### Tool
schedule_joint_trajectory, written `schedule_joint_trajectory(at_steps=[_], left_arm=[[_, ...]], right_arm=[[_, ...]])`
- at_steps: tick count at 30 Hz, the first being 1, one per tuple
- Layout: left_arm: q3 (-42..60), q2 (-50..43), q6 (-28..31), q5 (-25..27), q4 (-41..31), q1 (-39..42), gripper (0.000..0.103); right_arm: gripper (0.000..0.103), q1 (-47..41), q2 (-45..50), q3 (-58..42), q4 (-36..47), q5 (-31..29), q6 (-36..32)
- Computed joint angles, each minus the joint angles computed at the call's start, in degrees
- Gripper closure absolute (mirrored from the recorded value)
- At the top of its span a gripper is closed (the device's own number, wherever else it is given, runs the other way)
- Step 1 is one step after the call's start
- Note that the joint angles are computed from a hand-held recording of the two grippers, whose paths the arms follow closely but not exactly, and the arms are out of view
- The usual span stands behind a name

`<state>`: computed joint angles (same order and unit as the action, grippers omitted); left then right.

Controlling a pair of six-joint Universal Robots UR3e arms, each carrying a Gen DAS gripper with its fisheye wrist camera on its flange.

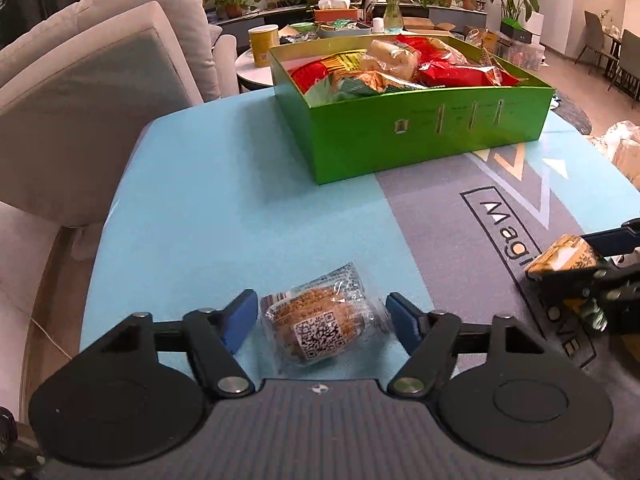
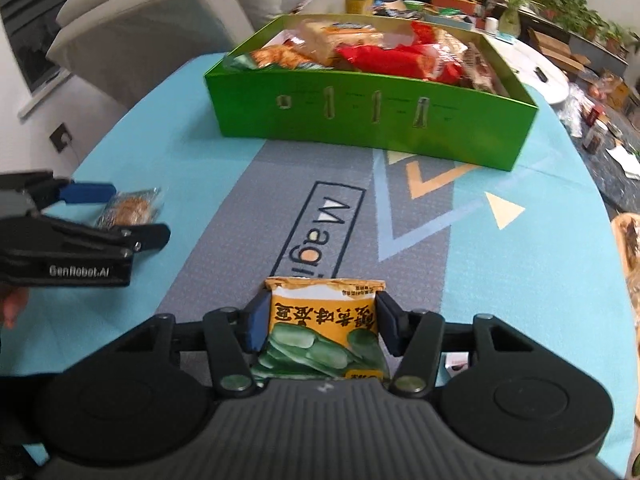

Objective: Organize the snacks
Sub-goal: 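Grasp the clear-wrapped round pastry with the left gripper while the right grasps the yellow-green pea bag, then carry the pastry and pea bag into the green box and open both grippers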

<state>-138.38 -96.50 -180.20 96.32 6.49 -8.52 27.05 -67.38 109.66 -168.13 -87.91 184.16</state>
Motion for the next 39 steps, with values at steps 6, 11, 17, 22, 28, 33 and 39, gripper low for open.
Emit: schedule_joint_trajectory(at_steps=[6, 11, 17, 22, 28, 33, 39], left_arm=[[-3.1, 5.1, -0.5, -4.2, 0.0, 3.7, 0.057], [-5.1, 9.0, 0.2, -5.0, -1.8, 4.5, 0.058], [-6.2, 8.5, -0.1, -2.3, -0.8, 2.7, 0.042], [-7.1, 8.0, -1.0, 0.6, 1.7, 1.4, 0.023], [-4.5, 5.8, -0.9, -2.7, -2.8, 3.3, 0.033], [-4.9, 5.3, -1.1, -4.4, -1.5, 3.8, 0.05], [-4.4, 8.0, -0.5, -4.2, -3.2, 3.1, 0.052]], right_arm=[[0.023, -1.4, -2.2, 2.2, -2.5, 1.0, 2.9], [0.023, -1.9, -3.3, 3.5, -4.5, 1.7, 3.9], [0.023, -2.2, -3.5, 4.3, -5.2, 2.3, 3.8], [0.023, -2.9, -4.0, 5.2, -5.6, 3.0, 3.9], [0.023, -3.1, -3.6, 5.3, -6.0, 3.9, 4.4], [0.023, -3.4, -3.9, 5.7, -6.0, 4.0, 4.5], [0.023, -3.5, -4.2, 6.2, -7.2, 4.5, 4.5]])
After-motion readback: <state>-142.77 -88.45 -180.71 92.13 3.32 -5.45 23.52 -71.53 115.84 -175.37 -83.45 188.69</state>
